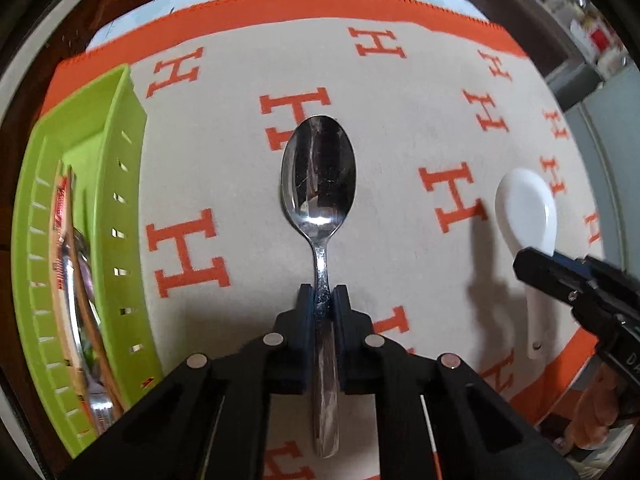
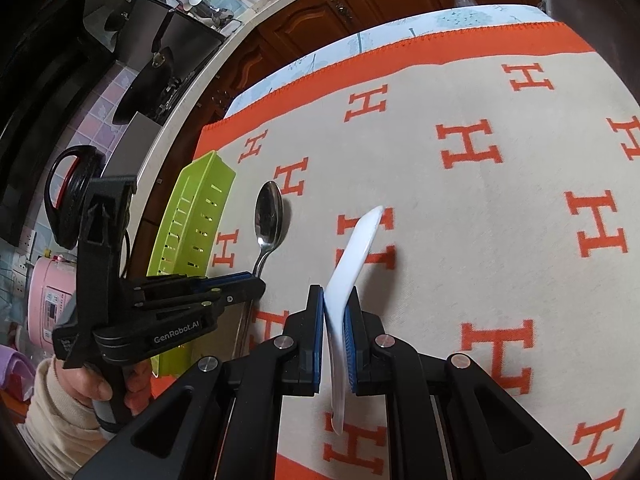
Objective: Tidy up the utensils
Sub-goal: 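Lift the steel spoon with the left tool while the right tool holds the white spoon, then lower both spoons into the green tray and open both tools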
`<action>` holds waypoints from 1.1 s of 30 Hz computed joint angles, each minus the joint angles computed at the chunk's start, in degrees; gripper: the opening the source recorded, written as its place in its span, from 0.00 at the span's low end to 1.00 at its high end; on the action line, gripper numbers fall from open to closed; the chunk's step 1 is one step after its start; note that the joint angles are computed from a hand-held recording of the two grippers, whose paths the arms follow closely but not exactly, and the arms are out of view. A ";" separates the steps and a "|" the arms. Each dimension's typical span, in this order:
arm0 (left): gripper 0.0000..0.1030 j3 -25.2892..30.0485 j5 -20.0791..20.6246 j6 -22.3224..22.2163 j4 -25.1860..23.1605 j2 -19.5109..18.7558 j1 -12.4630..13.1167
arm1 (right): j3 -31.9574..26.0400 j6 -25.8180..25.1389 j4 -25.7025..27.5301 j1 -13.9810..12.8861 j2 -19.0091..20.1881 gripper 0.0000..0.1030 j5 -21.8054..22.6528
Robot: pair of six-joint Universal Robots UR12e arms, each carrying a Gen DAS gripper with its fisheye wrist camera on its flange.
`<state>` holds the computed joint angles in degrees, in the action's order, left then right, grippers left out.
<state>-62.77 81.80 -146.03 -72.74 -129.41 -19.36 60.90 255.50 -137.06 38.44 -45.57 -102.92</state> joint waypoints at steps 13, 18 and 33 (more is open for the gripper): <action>0.06 0.57 -6.27 -1.61 -2.92 1.37 1.42 | 0.94 -0.26 -2.66 -0.09 -0.26 0.09 0.54; 0.06 -0.39 -9.64 -2.28 -5.58 2.33 3.46 | -0.30 -1.53 -3.45 -0.29 0.57 0.09 2.36; 0.06 -2.51 -15.75 -5.88 -0.18 6.12 9.18 | -15.92 -9.23 1.36 -0.52 8.06 0.09 8.27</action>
